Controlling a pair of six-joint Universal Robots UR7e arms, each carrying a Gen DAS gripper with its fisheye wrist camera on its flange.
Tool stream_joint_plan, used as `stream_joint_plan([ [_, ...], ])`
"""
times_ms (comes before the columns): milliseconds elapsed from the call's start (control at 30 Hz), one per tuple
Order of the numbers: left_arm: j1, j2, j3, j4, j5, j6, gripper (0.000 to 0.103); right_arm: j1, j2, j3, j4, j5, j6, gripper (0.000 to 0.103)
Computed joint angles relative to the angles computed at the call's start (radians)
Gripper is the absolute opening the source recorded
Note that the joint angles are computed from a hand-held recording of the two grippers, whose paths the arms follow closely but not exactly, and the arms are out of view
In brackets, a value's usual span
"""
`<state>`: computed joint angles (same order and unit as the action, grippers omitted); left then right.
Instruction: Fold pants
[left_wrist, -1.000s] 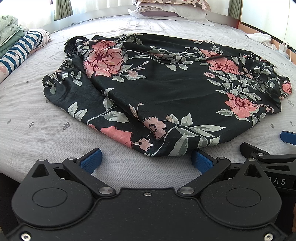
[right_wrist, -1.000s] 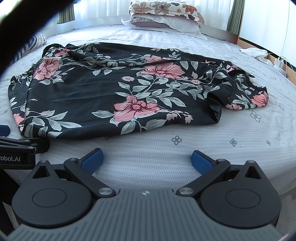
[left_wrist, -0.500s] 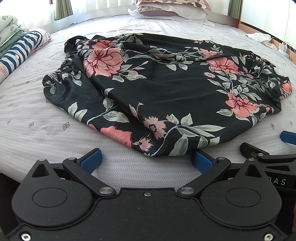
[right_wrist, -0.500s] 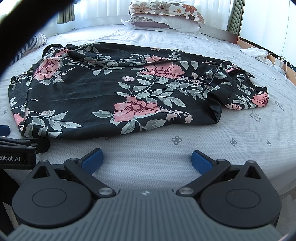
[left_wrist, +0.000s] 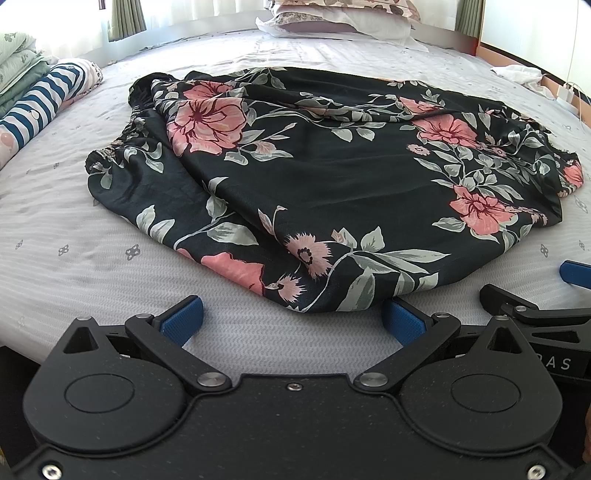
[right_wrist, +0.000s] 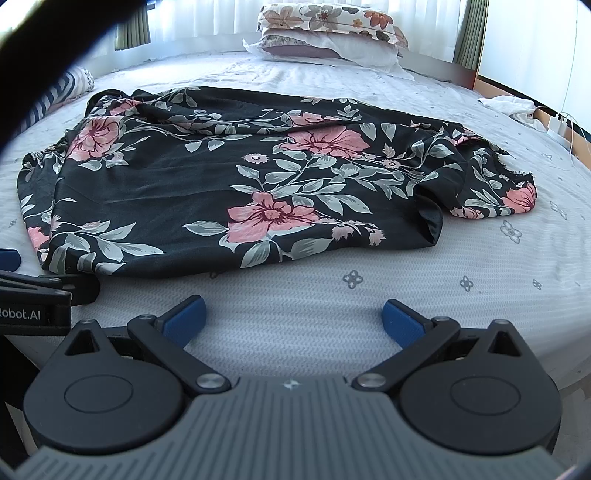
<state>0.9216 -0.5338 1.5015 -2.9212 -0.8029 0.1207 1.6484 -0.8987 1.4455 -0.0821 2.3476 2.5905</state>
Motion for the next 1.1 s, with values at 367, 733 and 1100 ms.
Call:
stream_joint_plan([
  [367, 0.020, -0.054, 0.000, 0.056, -0.099, 0.018, 0.094, -0.001, -0.021, 0.020, -0.021, -0.023, 0.043, 0.103],
  [733, 0.082, 0.014, -0.245, -0.121, 0.097, 0.060, 0.084, -0.103, -0.199, 0.057, -0.214, -0.014, 0.201, 0.095],
  [1100, 0.194, 0.145, -0.517, 0.052, -0.001, -0.253, 0.102, -0.208, -0.109, -0.176, -0.219, 0.104, 0.297, 0.088],
])
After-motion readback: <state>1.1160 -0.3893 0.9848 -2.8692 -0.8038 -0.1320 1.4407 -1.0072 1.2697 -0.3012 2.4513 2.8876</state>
